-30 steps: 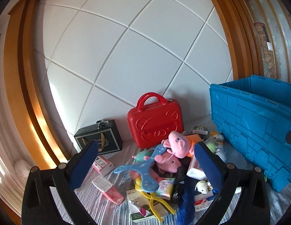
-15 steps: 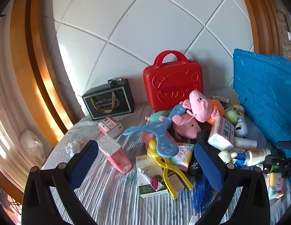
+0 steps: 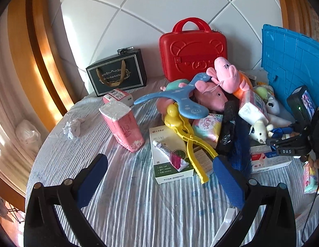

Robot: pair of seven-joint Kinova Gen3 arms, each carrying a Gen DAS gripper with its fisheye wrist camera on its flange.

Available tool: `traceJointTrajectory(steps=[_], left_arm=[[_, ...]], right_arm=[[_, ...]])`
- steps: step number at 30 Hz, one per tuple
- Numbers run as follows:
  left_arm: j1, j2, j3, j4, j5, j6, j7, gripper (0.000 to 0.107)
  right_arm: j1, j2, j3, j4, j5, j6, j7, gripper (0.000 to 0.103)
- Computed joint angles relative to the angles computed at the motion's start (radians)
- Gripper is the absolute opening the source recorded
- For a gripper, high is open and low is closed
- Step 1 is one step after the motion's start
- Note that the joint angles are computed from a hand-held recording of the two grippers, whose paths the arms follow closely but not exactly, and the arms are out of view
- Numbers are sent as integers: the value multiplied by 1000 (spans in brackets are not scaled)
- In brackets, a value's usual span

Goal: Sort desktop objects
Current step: 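Grasp the white plush bear with the right tool while the left tool grasps the pink toothpaste tube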

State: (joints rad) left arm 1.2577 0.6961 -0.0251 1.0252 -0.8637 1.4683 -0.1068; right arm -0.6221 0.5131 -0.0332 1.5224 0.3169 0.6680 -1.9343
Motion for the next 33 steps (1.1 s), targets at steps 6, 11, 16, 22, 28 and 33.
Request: traceJointTrajectory(steps=[6,11,16,22,28,33], left_arm=[[-93,-29,34,115,70,-130,-16,103],[-157,-13,24,135,76,-210,-26,103],[-216,-3,-6,161,124,-318,-35,103],[-293,-45,36,301,127,-508,26,71],[-254,-88,-8,370,149,-603,-11,40],[-268,-116,33,397,161,-650,-65,18]], right_arm=[[-66,33,51,-29,83,25,-60,49],[-54,34,38,-35,80,32,-85,49],[-51,27,35,-25,85,32,-99,49],[-31,40,19,-51,60,46,-82,49],[-58,53,34,-69,83,61,-83,39],[-45,49,4,-75,52,83,-48,25]])
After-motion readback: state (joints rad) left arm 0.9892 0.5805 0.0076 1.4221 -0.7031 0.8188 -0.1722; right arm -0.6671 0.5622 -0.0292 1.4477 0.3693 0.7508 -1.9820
